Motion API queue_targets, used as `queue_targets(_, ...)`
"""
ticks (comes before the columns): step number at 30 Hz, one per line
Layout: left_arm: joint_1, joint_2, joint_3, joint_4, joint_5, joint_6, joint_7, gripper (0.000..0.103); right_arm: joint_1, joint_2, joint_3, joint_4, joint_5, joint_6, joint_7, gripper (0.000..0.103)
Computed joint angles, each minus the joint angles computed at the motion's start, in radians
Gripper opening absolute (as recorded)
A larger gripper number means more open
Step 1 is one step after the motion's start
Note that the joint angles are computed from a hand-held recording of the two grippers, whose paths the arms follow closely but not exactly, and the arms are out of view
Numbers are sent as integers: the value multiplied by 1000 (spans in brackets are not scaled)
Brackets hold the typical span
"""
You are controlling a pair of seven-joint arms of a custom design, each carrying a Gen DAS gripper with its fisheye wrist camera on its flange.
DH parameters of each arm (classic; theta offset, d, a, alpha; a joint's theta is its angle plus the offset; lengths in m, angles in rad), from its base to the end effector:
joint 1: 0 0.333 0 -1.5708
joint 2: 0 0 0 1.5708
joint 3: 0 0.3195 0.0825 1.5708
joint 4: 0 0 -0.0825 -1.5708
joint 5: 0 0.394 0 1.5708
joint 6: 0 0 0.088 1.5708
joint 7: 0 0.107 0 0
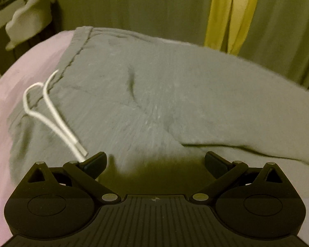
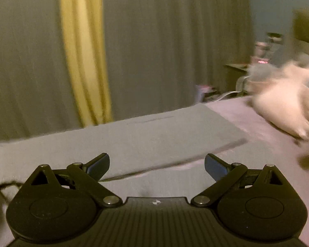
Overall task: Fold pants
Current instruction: 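Move left tool to the drawstring waistband while right tool moves to the leg hem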
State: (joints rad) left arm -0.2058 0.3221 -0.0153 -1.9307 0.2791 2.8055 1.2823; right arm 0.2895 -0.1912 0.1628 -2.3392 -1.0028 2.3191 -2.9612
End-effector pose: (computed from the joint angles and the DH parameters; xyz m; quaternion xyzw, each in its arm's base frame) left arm 0.6482 -0.1584 0.3794 -0.6191 0.7331 -0.1939 0.2039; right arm 0.4606 0.2082 0.4324 -0.4110 0.8202 -0.3512 0.1873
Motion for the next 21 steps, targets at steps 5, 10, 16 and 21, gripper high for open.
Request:
queue_targets(5, -32, 81, 64, -4, 70, 179, -40, 103, -49, 168, -83, 153, 66, 76, -292, 99)
queue_targets(10, -106, 111, 164, -34, 53, 344, -26, 103, -110, 392, -175, 397, 187, 109, -375, 99)
queue_targets(16, -132, 138, 192, -42, -9, 439, 23, 103, -150, 694, -249, 796, 439, -65, -415, 91)
queue_targets(21, -113, 143, 169, -56, -62, 484, 90, 103, -180, 925, -279, 1088, 616, -245, -427, 73)
